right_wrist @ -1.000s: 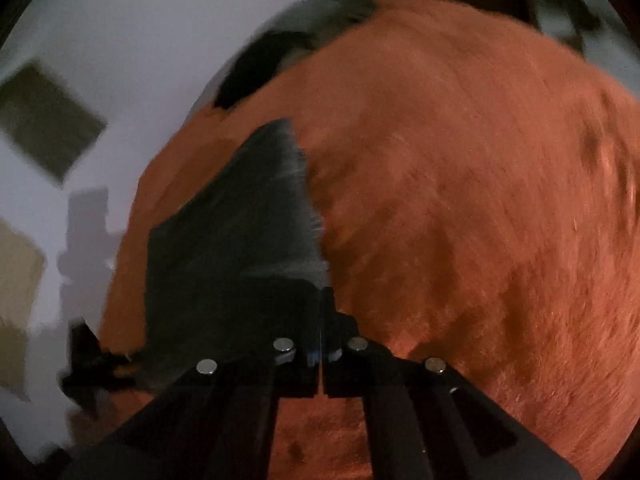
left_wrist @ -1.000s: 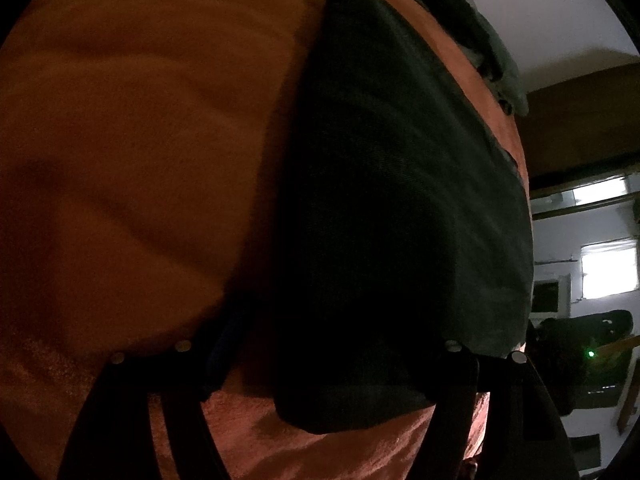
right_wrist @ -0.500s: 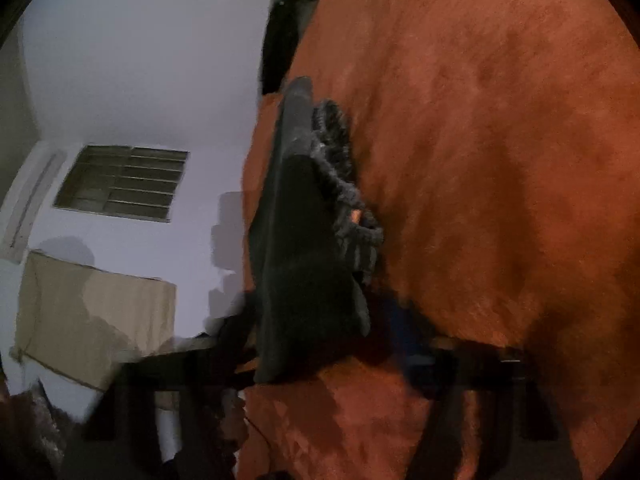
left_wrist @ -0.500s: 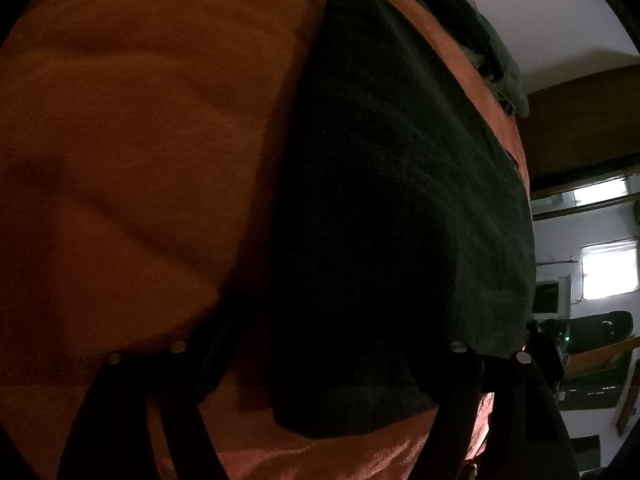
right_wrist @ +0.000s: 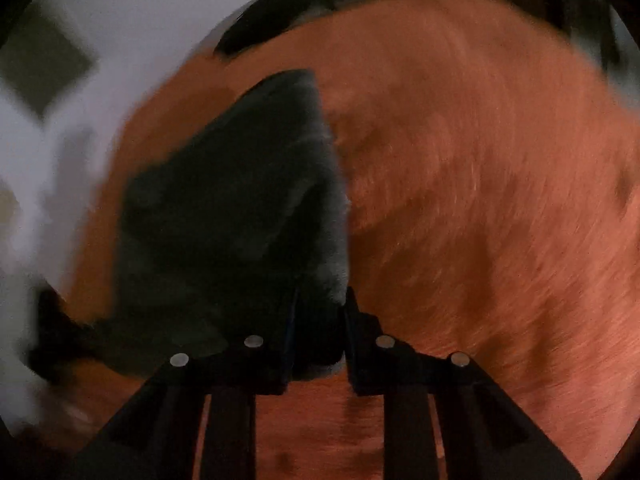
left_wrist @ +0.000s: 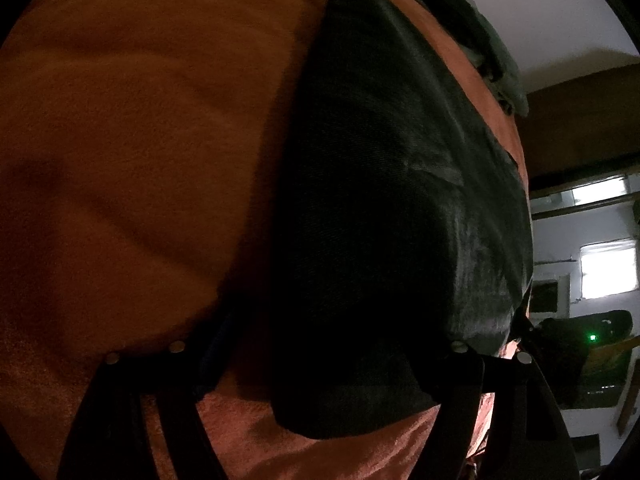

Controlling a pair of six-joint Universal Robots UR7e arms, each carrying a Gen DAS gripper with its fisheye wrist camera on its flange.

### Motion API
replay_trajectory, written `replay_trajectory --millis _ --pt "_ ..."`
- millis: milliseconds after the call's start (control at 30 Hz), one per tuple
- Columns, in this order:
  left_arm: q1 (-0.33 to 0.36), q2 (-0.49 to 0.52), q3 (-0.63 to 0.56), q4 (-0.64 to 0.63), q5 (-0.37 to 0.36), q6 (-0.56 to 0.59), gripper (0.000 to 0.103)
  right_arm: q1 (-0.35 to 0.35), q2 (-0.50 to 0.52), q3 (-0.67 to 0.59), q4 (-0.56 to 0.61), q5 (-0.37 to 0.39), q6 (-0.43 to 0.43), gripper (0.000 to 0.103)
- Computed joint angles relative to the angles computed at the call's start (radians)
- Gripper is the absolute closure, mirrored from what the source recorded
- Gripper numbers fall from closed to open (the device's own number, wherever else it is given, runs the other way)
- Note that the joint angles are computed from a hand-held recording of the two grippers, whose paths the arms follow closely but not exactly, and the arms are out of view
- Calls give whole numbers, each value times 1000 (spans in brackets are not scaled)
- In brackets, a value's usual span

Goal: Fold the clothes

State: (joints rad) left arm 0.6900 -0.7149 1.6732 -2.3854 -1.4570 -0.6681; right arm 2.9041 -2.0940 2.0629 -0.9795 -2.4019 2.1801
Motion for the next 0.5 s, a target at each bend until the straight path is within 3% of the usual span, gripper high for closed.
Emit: replay_trajectory --millis 133,233,300,367,467,500 --pt "6 3 -1 -10 -10 -3 26 119 -19 -9 17 -35 113 80" --pt "3 8 -6 -7 -5 -8 26 173 29 -47 126 -19 275 103" --pt "3 11 -10 -5 -8 -11 26 211 11 -41 169 -32 405 103" --pt "7 11 -7 -8 -12 -2 26 256 -18 -25 154 -43 473 103" --pt "15 14 -6 -11 -15 13 26 245 -109 31 18 -86 387 98" --pt "13 16 -9 -9 -12 12 26 225 -146 55 -43 -103 329 90"
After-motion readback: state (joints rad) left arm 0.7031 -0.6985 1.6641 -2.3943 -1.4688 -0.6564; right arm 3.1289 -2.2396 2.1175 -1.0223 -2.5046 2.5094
